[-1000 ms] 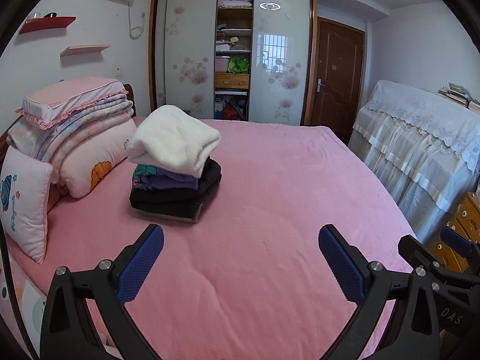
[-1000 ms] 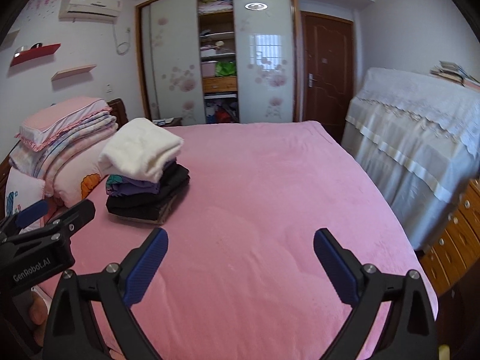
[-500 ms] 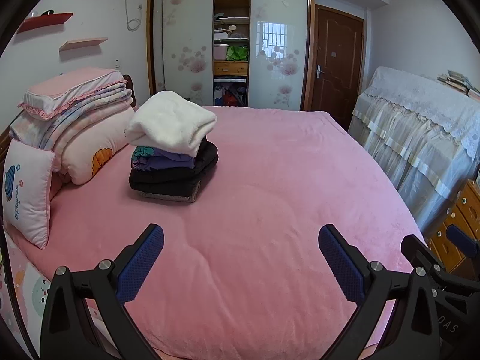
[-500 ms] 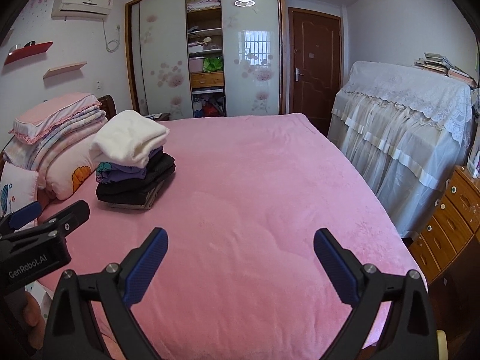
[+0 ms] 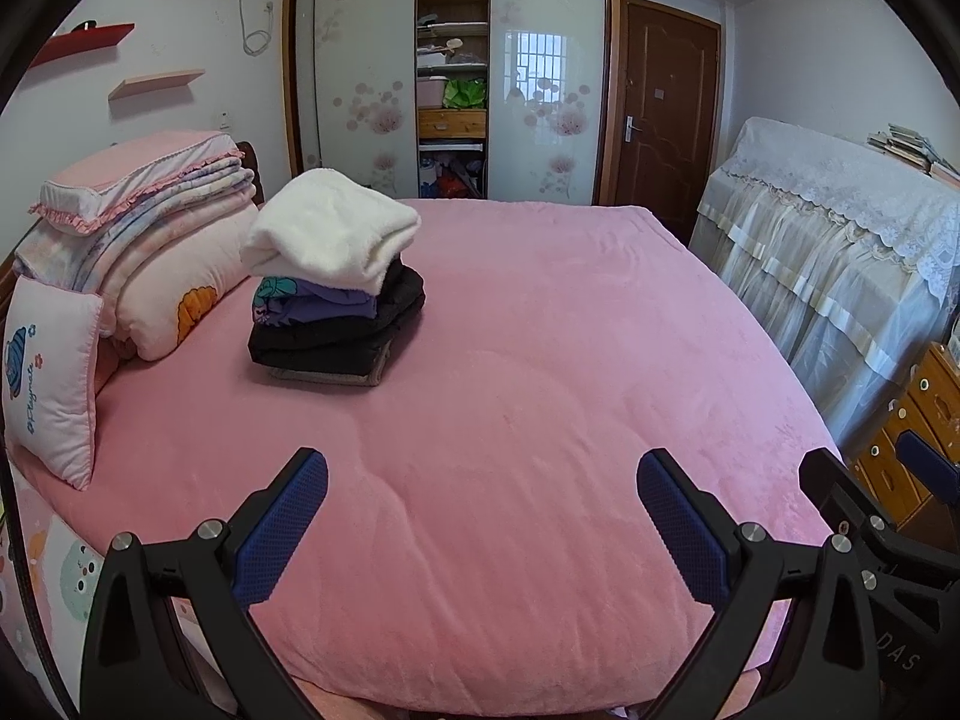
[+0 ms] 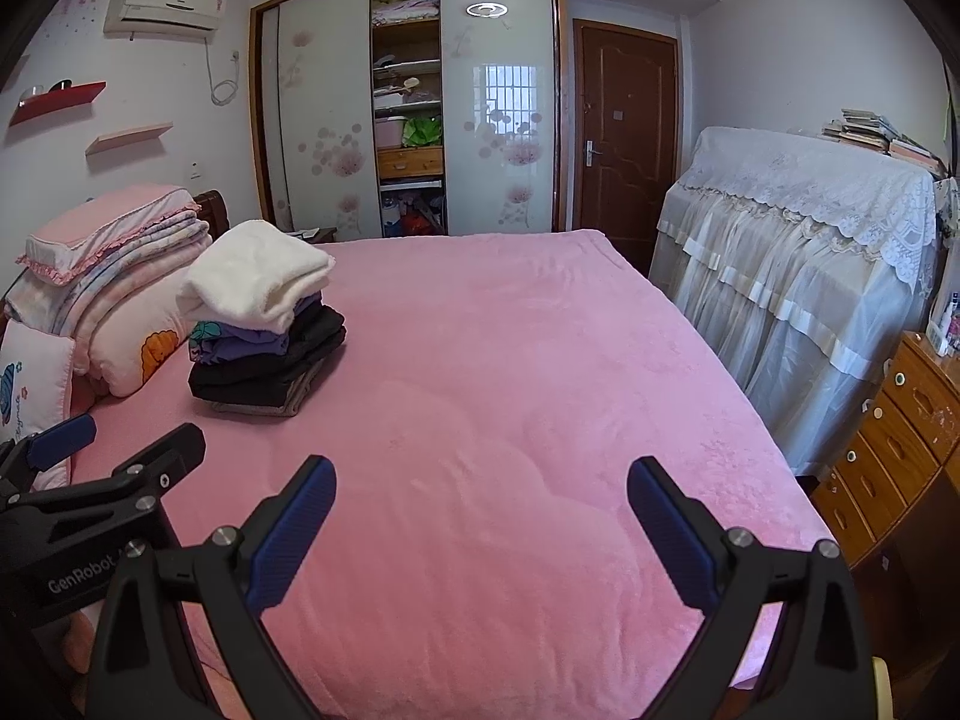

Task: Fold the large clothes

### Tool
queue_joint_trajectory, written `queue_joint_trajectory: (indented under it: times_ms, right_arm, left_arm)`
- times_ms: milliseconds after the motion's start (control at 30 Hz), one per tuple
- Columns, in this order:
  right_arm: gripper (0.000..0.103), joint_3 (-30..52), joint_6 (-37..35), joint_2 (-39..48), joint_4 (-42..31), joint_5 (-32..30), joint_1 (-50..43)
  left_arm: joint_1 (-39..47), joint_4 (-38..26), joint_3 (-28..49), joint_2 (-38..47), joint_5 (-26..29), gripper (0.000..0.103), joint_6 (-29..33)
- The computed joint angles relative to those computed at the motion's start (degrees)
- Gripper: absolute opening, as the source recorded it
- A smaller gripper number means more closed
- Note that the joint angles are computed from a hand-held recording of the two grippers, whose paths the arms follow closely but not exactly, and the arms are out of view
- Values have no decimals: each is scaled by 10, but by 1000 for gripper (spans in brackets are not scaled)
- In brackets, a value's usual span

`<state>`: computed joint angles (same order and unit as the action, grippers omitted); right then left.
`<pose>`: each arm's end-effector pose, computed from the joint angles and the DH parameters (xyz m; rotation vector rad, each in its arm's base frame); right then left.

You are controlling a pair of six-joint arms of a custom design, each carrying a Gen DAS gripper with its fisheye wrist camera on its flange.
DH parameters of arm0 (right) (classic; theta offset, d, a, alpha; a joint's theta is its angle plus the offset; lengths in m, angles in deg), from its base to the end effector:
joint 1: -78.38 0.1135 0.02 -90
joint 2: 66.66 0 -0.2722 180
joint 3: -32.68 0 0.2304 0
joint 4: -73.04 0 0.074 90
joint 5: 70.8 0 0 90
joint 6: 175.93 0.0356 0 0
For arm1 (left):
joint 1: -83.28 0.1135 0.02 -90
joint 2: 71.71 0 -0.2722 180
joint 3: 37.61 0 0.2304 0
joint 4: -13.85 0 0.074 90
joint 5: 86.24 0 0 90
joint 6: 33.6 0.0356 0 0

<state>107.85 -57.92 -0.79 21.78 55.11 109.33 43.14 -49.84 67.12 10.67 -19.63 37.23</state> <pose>0.1930 0.0914 0.3304 0.2521 2.1312 -0.1334 0.2209 -0.1678 0.4004 0.1992 2.2149 -0.0970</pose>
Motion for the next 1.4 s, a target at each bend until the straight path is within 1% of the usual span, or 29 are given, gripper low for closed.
queue_joint_trajectory:
  times_ms: [567, 933, 1133, 1400]
  right_arm:
    - [99, -25, 16, -35, -16, -2, 3]
    - [99, -29, 22, -37, -16, -1, 7]
    - [99, -28, 25, -35, -19, 3, 12]
    - [99, -25, 27, -32, -21, 5, 13]
  left_arm:
    - [-12, -18, -9, -8, -10, 102, -8]
    - [-11, -18, -8, -6, -10, 102, -6]
    - [-13, -7, -27, -14, -14, 102, -6]
    - [-20, -9, -37, -20, -16, 102, -17]
